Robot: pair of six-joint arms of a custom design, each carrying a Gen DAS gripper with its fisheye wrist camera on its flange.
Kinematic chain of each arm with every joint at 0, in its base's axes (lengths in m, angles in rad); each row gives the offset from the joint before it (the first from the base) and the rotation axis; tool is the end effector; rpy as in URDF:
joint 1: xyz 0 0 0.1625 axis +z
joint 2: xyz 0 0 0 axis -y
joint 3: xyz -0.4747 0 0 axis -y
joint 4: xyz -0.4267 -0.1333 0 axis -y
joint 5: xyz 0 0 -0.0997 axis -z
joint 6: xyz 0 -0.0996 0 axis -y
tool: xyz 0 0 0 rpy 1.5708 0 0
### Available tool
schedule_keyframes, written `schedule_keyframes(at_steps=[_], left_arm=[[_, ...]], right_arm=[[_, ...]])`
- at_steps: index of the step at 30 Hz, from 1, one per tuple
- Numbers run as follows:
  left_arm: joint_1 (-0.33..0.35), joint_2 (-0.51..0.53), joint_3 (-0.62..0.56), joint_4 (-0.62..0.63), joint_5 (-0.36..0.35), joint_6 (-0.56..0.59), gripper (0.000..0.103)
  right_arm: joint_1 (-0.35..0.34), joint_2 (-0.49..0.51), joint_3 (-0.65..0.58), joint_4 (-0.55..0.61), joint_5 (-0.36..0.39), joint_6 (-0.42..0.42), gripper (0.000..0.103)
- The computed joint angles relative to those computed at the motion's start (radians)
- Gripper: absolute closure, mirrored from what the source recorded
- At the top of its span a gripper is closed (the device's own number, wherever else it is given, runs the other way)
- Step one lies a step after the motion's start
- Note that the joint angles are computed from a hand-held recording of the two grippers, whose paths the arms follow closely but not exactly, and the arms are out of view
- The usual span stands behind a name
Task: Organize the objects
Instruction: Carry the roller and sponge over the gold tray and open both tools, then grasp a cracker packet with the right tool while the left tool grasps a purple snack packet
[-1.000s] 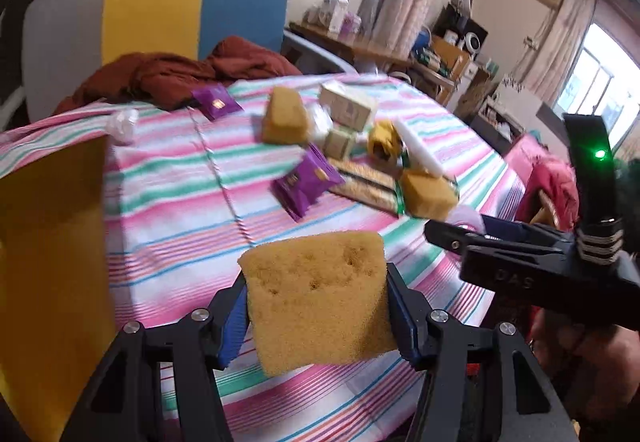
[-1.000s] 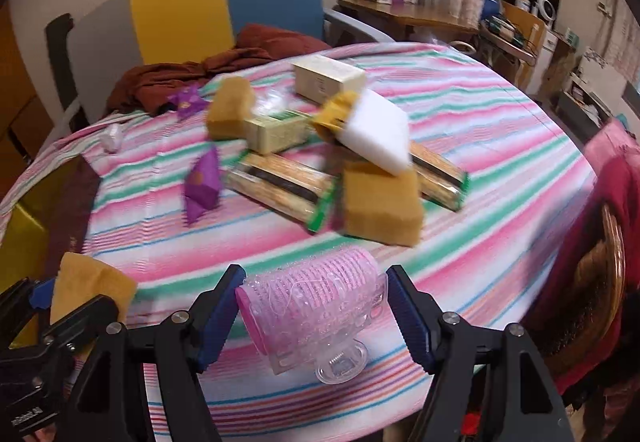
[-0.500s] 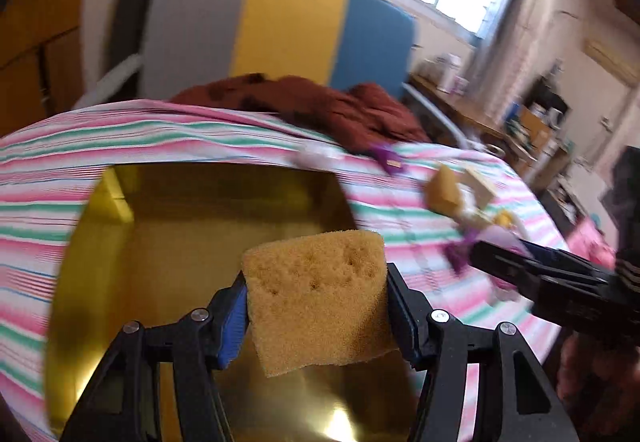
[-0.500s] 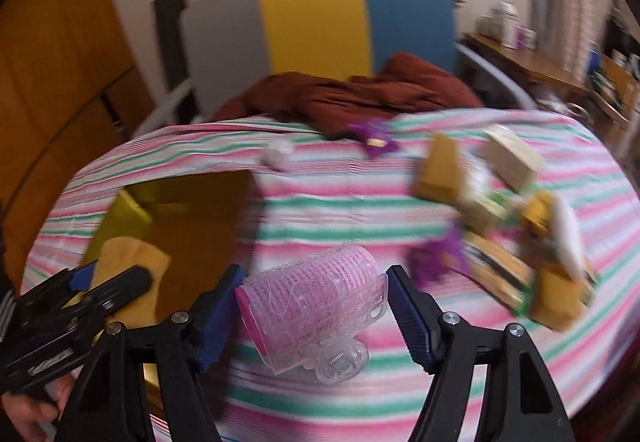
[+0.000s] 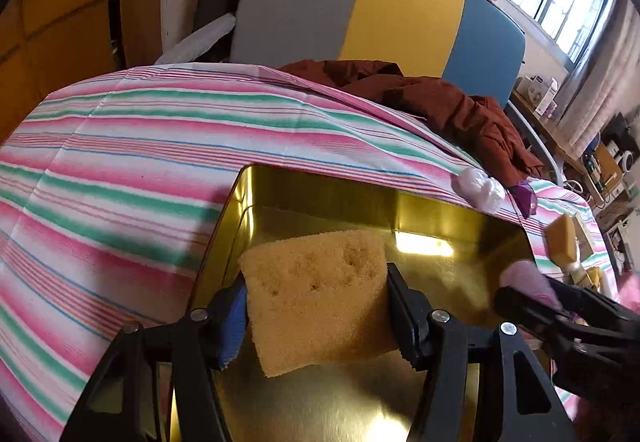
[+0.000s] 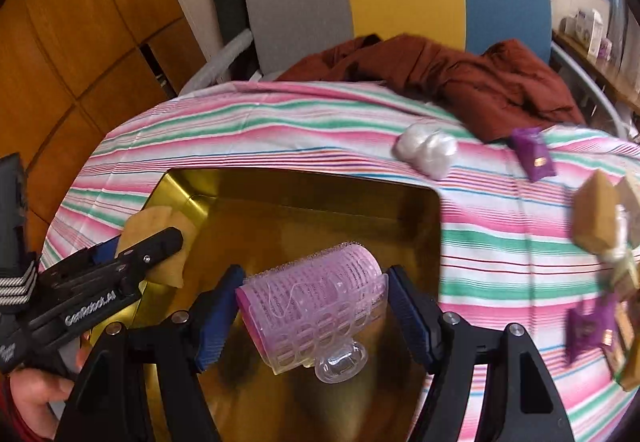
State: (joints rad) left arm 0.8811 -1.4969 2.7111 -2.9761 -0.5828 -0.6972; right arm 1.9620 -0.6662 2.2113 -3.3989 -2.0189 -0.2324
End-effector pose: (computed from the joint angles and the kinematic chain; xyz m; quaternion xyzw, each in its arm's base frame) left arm -0.0190 -0.3632 0.2012 -0.0485 0.8763 -0.3663 0.3093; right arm 0.2759 -0.4324 -0.0290 0.2663 -0.9283 0.1545 0.2084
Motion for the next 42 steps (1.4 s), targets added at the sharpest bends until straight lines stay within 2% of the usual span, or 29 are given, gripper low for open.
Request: schedule_keyframes(at_steps=[4,6,7,9,12,16,17,19,23,27,31,36,42], left_arm=[[0.02,0.019,-0.031,0.004,0.015,0.008,0.036],[0.013,0.009,-0.034,0.026,0.043,-0.02,0.029],[0.008,-0.003,-0.033,0.031,0.05,-0.025,0.026],[-0.007,-0.017,-0.024,0.021,0.068,-0.034,0.014],[-0.042,-0.051,0.001,0.015,0.11,-0.071,0.008],[-0.098,-0.114,0.032,0.104,0.163,-0.211,0.005],[-0.111,-0.128,0.039,0.135,0.173,-0.249,0.005],[-0.15,-0.183,0.048,0.287,0.201,-0.396,0.001],[-0.227,-0.269,0.06,0.56,0.219,-0.627,0.001],[-0.312,-0.291,0.065,0.745,0.205,-0.761,0.0],[-0.376,-0.246,0.079,0.724,0.169,-0.762,0.0],[-0.417,-0.125,0.103,0.46,0.097,-0.655,0.0],[-0.461,0.017,0.094,0.267,0.038,-0.565,0.0]], right_arm=[[-0.035,0.038,-0.05,0.012,0.068,0.051,0.029],[-0.049,0.049,-0.064,0.012,0.108,0.073,0.026],[-0.054,0.05,-0.067,0.011,0.118,0.088,0.022],[-0.061,0.045,-0.052,-0.026,0.147,0.103,0.02],[-0.056,0.035,-0.032,-0.063,0.16,0.085,0.02],[-0.038,0.015,0.001,-0.111,0.164,0.045,0.02],[-0.036,0.007,0.01,-0.114,0.172,0.04,0.02],[-0.029,-0.008,0.027,-0.118,0.174,0.029,0.02],[-0.019,-0.032,0.062,-0.144,0.173,0.004,0.02],[-0.007,-0.055,0.115,-0.22,0.15,-0.02,0.02],[0.007,-0.071,0.177,-0.37,0.11,-0.071,0.02],[-0.023,-0.137,0.249,-0.416,0.126,-0.097,0.02],[-0.089,-0.201,0.336,-0.493,0.119,-0.13,0.02]])
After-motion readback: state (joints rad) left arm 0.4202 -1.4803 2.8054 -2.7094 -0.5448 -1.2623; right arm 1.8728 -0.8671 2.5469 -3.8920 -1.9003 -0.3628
